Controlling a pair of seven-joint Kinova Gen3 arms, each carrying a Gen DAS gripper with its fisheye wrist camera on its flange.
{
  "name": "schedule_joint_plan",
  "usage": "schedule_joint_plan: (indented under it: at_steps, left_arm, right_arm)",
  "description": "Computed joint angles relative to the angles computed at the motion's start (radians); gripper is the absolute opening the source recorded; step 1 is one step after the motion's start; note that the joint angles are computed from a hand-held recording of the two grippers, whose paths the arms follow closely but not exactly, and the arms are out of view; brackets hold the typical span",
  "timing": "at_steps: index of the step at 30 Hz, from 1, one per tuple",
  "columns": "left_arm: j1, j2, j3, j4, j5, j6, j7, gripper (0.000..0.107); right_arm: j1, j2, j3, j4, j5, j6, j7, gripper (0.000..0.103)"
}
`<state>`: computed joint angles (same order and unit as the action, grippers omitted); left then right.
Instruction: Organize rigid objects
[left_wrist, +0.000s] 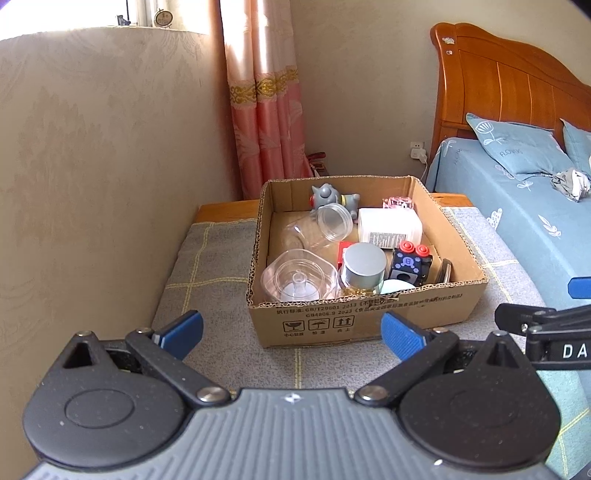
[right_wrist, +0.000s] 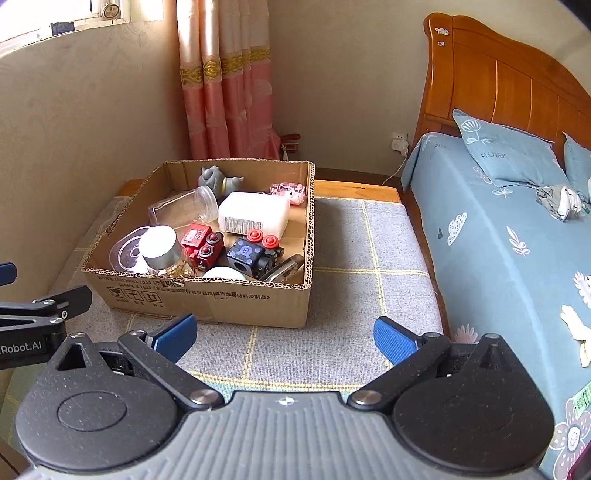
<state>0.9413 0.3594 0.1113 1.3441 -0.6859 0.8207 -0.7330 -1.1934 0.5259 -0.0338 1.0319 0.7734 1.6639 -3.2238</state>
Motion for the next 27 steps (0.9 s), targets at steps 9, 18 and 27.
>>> schedule_joint_plan:
  at_steps: [9,18,27]
  left_arm:
    - [0.011,0.003,0.000,-0.015,-0.006,0.024,0.003,0.102]
    - [0.017,0.002,0.002,-0.017,-0.014,0.030,0.003,0.102]
    - [0.028,0.002,0.000,-0.021,-0.032,0.041,0.013,0.102]
  right_arm:
    - [-0.005,-0.002,-0.001,-0.003,0.008,-0.011,0.006,0.103]
    - [-0.013,-0.002,0.003,-0.005,0.013,-0.005,0.001,0.103]
    - [-0.012,-0.006,-0.001,0.000,0.016,-0.003,-0.007,0.103]
